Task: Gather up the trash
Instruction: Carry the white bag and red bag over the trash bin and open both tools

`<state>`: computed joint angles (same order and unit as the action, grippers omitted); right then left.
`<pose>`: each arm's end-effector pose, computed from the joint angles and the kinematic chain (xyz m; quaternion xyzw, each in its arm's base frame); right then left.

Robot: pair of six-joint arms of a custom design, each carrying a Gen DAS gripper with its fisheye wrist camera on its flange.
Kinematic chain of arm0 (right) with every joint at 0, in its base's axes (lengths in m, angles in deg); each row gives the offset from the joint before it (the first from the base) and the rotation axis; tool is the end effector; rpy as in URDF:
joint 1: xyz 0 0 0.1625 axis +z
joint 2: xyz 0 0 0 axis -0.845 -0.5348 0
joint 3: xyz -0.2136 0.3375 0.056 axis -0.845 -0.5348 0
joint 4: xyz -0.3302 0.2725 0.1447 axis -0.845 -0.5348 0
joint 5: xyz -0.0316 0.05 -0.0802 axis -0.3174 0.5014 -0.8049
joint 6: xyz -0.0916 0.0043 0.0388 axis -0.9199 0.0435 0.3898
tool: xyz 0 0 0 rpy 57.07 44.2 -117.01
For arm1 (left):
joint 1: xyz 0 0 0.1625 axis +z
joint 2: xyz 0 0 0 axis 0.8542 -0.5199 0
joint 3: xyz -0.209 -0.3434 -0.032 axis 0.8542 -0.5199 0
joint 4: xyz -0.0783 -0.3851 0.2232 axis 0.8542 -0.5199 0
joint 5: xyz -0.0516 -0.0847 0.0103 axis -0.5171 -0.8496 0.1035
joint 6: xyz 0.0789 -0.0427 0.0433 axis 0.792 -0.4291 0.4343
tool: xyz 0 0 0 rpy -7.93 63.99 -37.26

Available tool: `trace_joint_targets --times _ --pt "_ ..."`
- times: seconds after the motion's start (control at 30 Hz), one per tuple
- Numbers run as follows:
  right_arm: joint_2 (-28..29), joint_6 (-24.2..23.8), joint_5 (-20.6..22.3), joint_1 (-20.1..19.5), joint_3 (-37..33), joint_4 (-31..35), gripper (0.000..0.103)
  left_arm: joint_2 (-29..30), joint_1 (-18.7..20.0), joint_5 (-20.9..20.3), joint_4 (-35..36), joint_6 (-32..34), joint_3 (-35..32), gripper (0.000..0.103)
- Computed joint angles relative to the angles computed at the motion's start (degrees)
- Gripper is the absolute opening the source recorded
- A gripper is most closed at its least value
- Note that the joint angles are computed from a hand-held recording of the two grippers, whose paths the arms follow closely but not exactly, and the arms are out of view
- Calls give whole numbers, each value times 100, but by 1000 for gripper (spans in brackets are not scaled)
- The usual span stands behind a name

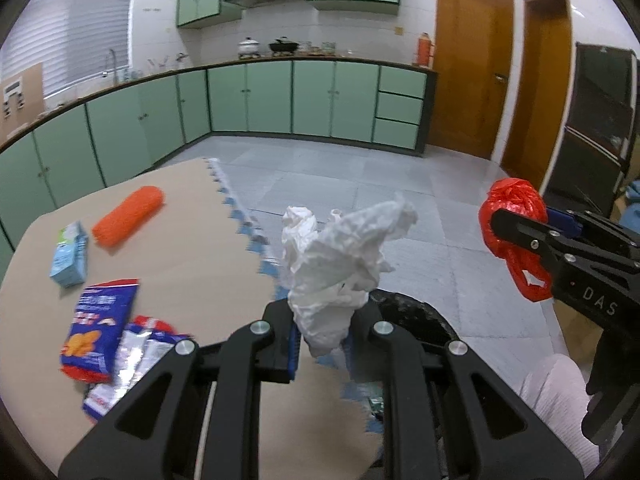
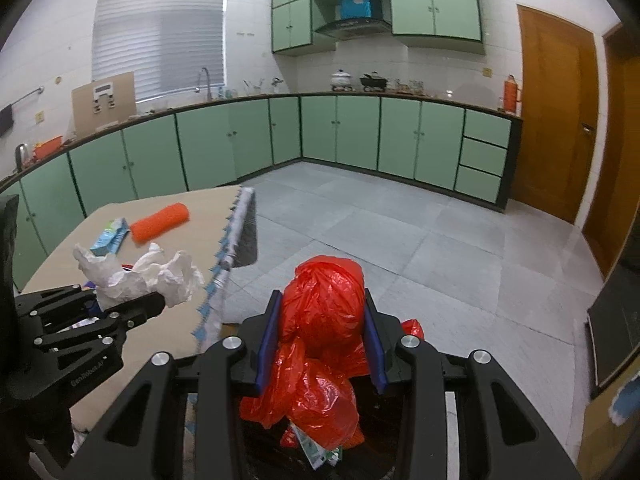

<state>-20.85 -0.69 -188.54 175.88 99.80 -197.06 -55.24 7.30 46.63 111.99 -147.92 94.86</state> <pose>0.3575 -0.5623 0.0524 0.0742 -0.7811 0.4932 0.3757 -0.1172 -0.6636 0.2760 0.4249 0.8445 -0.2768 0.1720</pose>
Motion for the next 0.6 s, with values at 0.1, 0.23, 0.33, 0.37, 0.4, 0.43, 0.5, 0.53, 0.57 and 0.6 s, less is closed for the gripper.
trace_joint_targets --times 0.1,0.23,0.33,0.37,0.4,0.43,0.5,0.53,0.57,0.6 --pt "-89 99 -67 -63 197 -52 37 160 -33 54 67 30 -18 16" --pt "-169 292 -148 -177 411 -44 37 403 -44 150 145 45 -111 16" --pt "-240 432 -149 -275 570 -35 37 580 -51 195 184 65 -208 16" --pt "-265 483 -137 -322 626 -30 37 656 -44 203 214 83 -275 16" --pt "-284 515 -126 -355 670 -32 37 716 -50 199 221 90 -310 16" --pt "-300 557 -111 -405 711 -23 37 781 -53 187 225 97 -350 16" --pt "-343 642 -77 -481 786 18 37 924 -50 174 299 82 -479 16" --pt "-361 672 -62 -509 808 40 37 1021 -47 151 348 79 -564 16" --pt "-382 723 -25 -560 833 92 38 1101 -48 134 399 85 -663 16" --pt "-401 764 19 -602 845 163 38 1192 -31 118 462 118 -780 17"
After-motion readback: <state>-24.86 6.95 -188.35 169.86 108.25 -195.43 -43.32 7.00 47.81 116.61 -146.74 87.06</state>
